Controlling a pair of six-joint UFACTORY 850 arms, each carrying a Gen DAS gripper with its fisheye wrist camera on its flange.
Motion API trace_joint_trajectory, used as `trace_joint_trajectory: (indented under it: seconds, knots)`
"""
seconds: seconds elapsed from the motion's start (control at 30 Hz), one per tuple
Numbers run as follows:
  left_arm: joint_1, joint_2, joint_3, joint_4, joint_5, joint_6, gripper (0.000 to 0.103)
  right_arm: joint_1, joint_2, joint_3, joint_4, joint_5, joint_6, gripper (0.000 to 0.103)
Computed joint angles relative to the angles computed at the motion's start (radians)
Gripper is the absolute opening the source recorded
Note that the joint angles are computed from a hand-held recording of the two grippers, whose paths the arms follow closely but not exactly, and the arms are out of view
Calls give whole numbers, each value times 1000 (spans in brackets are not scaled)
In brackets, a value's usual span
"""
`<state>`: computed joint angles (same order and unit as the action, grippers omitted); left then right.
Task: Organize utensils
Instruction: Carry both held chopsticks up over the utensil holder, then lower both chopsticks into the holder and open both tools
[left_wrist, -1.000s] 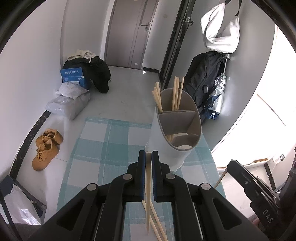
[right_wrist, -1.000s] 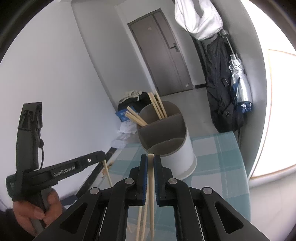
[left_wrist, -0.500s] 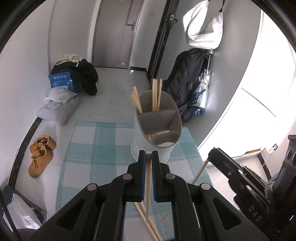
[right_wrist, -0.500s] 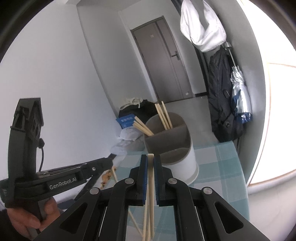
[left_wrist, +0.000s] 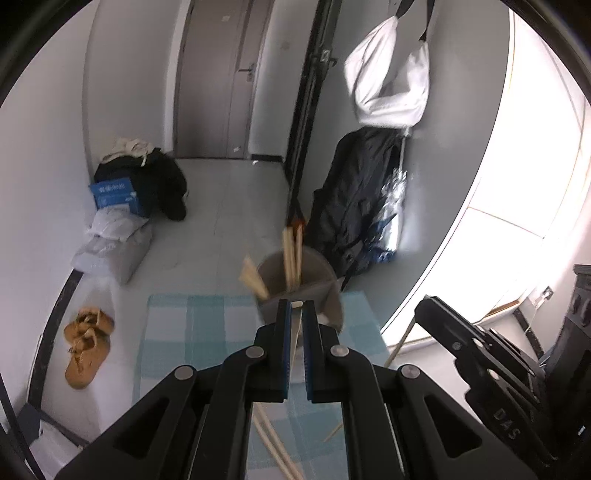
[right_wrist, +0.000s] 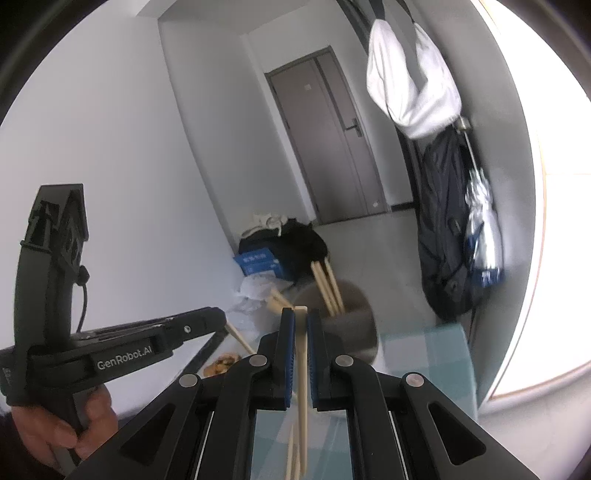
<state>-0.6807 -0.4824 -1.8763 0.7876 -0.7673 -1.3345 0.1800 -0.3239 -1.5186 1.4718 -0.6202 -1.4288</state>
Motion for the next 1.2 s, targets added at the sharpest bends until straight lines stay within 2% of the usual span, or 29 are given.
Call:
trace_joint_trajectory:
  seconds: [0.3,0.63,0.7,0.8,0.97,1.1,1.2]
  knots:
    - [48,-44,-143,-93,32,137,1,-7,-114,-264,-70,-8,109,6]
    - [112,-107,-279,-200,55,233,0,32,-292,-574,-108,37,150,6]
    - [121,-102,-263,-205,78,231,0,39,-339,-633,-150,39,193,6]
    - [138,-92,-228,-249,98,236,0,52,-391,-679,-199,64,241,6]
    - [156,-87,-181,-257,78,215,0,65,-413,-652,-79,127,78,6]
    - [159,-85,-145,-258,55,200,0,71,-444,-677,-141,116,116,6]
    - [160,-103,-157,-273,2,213,2,70,-459,-677,-204,94,177,8]
